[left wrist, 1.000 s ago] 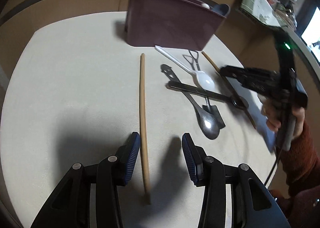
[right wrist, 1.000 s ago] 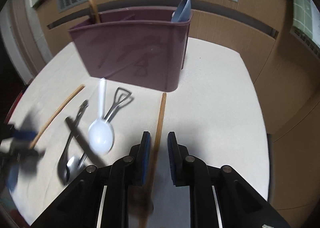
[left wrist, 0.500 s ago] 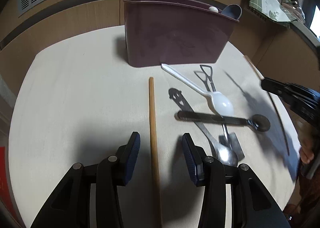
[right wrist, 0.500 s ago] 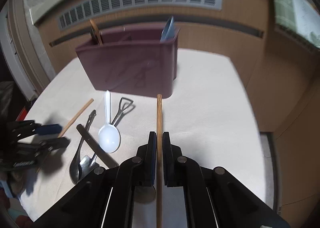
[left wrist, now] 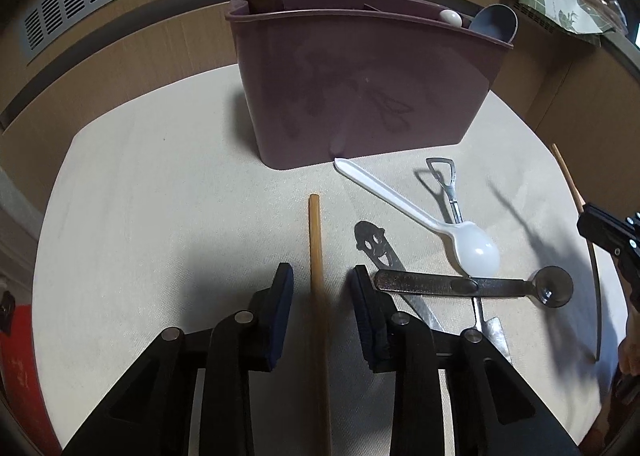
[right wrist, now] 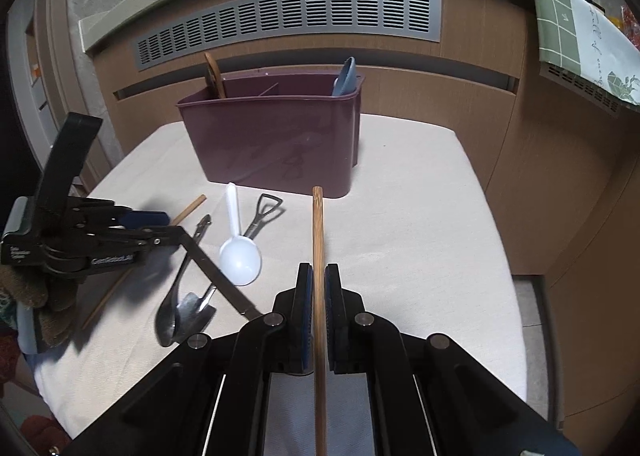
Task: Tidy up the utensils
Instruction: 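Close the left tool on the second wooden chopstick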
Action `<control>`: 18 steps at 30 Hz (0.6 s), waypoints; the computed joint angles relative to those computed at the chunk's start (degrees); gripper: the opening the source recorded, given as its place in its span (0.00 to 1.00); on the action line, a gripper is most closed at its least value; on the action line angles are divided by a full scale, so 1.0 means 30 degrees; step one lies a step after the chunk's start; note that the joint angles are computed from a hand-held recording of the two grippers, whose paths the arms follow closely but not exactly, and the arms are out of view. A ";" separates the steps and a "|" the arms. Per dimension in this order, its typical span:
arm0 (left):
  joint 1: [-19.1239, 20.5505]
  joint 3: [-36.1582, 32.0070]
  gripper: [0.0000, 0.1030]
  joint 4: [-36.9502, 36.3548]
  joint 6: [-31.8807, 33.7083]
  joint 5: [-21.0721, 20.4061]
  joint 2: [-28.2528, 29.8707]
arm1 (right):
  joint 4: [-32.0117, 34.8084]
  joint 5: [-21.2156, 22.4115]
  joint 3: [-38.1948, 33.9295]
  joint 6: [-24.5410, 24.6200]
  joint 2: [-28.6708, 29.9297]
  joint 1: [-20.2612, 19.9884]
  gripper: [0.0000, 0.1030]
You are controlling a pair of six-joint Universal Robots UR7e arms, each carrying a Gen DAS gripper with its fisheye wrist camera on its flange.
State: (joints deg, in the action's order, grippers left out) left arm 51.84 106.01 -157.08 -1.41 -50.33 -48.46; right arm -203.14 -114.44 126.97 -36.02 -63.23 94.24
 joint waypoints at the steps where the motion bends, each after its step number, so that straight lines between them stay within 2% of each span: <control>1: 0.0025 0.0078 0.24 -0.0245 0.0009 -0.0054 -0.0021 | 0.0011 0.0007 0.0017 0.0089 -0.0001 -0.0002 0.04; 2: 0.0052 0.0145 0.16 -0.0424 -0.0003 -0.0192 -0.0055 | 0.0137 0.0077 0.0033 0.0215 -0.0065 -0.0041 0.05; 5: 0.0140 0.0534 0.12 -0.1272 0.0187 -0.0538 -0.0176 | 0.0850 0.0560 0.0107 0.0801 -0.0460 -0.0241 0.05; 8: 0.0200 0.0984 0.05 -0.1785 0.0026 -0.0872 -0.0463 | 0.0915 0.0399 0.0082 0.0862 -0.0481 -0.0260 0.04; 11: 0.0265 0.1454 0.05 -0.2050 -0.0543 -0.1619 -0.0941 | 0.1115 0.0027 -0.0040 0.1029 -0.0402 -0.0272 0.04; 18: -0.0346 0.3509 0.05 -0.4200 -0.1347 -0.3168 -0.2754 | 0.1854 0.0427 -0.0011 0.1818 -0.0778 -0.0526 0.04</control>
